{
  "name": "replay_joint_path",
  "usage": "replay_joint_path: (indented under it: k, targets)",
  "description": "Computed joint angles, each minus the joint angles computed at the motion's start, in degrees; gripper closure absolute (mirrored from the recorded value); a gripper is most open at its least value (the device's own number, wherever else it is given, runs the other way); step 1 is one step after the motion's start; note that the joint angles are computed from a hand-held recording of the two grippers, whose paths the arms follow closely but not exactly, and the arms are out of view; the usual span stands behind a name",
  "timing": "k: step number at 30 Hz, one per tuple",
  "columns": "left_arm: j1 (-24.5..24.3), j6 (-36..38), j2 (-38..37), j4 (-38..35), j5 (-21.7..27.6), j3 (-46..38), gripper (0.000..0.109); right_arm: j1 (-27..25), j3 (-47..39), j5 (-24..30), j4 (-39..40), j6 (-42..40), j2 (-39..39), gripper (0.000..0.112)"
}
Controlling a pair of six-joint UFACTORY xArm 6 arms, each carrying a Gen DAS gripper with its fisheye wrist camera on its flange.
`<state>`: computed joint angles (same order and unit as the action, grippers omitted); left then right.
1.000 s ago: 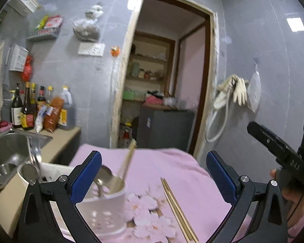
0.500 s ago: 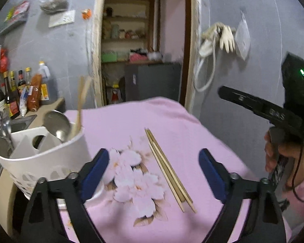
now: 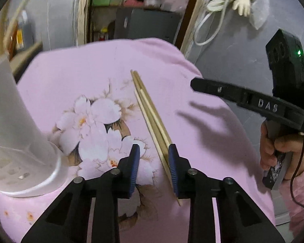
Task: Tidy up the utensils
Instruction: 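Move both tools back down to the remaining chopsticks on the cloth, then close the left tool on one chopstick while the right tool grasps another chopstick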
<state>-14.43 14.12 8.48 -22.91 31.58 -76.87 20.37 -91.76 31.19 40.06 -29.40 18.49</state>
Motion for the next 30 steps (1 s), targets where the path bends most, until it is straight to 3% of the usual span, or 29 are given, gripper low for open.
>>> replay_joint_path:
  k: [4, 11, 21, 30]
  targets:
    - [1.1, -0.2, 2.8, -2.3, 4.3, -4.2, 0.087, -0.7, -5.0, 6.5, -2.6, 3.3, 3.9, 0.083]
    - [2.0, -2.2, 7.4, -0.9, 7.9, -10.2, 0.097, -0.7, -10.1, 11.4, -5.6, 5.7, 8.1, 0.083]
    - [3.0, -0.5, 8.8, -6.8, 9.3, -12.0, 0.097, -1.4, -13.1, 13.2, -4.9, 7.1, 10.2, 0.083]
    - [1.8, -3.9, 11.9, -1.2, 11.2, -16.7, 0.097, -1.7, -15.4, 14.6, -6.1, 8.7, 11.7, 0.083]
